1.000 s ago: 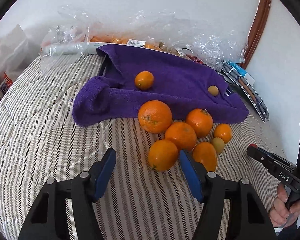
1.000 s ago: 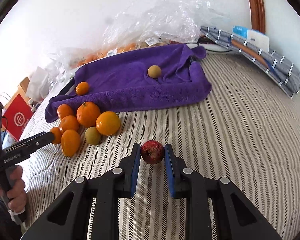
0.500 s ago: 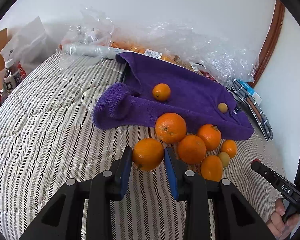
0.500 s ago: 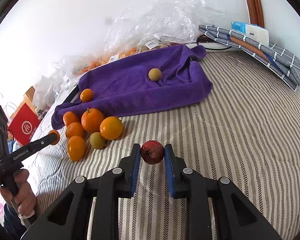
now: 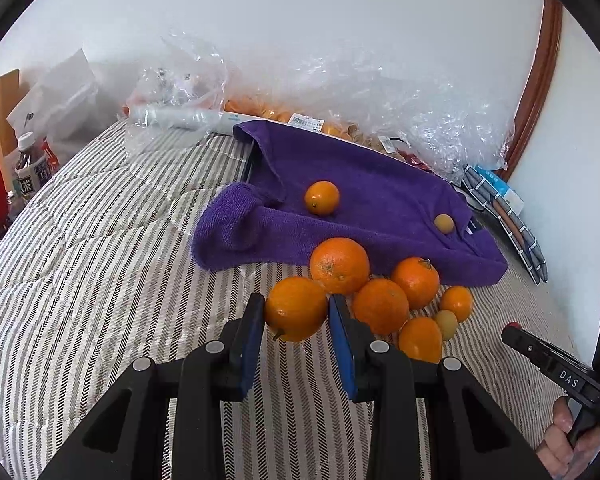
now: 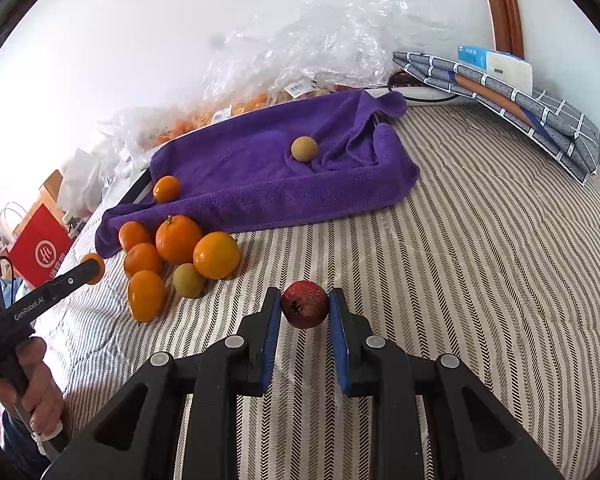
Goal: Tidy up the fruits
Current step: 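Carry the red fruit in the right tool while the left tool carries the orange toward the towel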
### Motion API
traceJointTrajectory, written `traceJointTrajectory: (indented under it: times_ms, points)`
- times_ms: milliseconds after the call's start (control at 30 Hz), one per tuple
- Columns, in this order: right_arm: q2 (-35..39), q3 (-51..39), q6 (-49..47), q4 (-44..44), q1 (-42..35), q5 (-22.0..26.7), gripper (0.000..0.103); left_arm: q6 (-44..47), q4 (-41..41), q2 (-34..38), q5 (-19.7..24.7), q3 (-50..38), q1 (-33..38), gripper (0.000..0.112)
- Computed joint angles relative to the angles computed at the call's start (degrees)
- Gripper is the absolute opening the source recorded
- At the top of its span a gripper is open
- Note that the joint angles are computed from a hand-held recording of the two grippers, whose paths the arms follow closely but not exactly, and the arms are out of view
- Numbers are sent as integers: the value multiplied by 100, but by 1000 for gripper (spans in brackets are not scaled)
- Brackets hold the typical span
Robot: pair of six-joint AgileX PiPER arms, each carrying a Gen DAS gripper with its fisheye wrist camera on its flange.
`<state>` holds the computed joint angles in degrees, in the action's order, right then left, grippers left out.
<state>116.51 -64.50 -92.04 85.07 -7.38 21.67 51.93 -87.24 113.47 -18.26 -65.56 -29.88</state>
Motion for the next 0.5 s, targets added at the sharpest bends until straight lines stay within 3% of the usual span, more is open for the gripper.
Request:
traceJointTrajectory:
  times_ms: [500]
  points:
    - [-108,172,-604,609,-22,18,24,-793,478,-87,-356,174,-31,31]
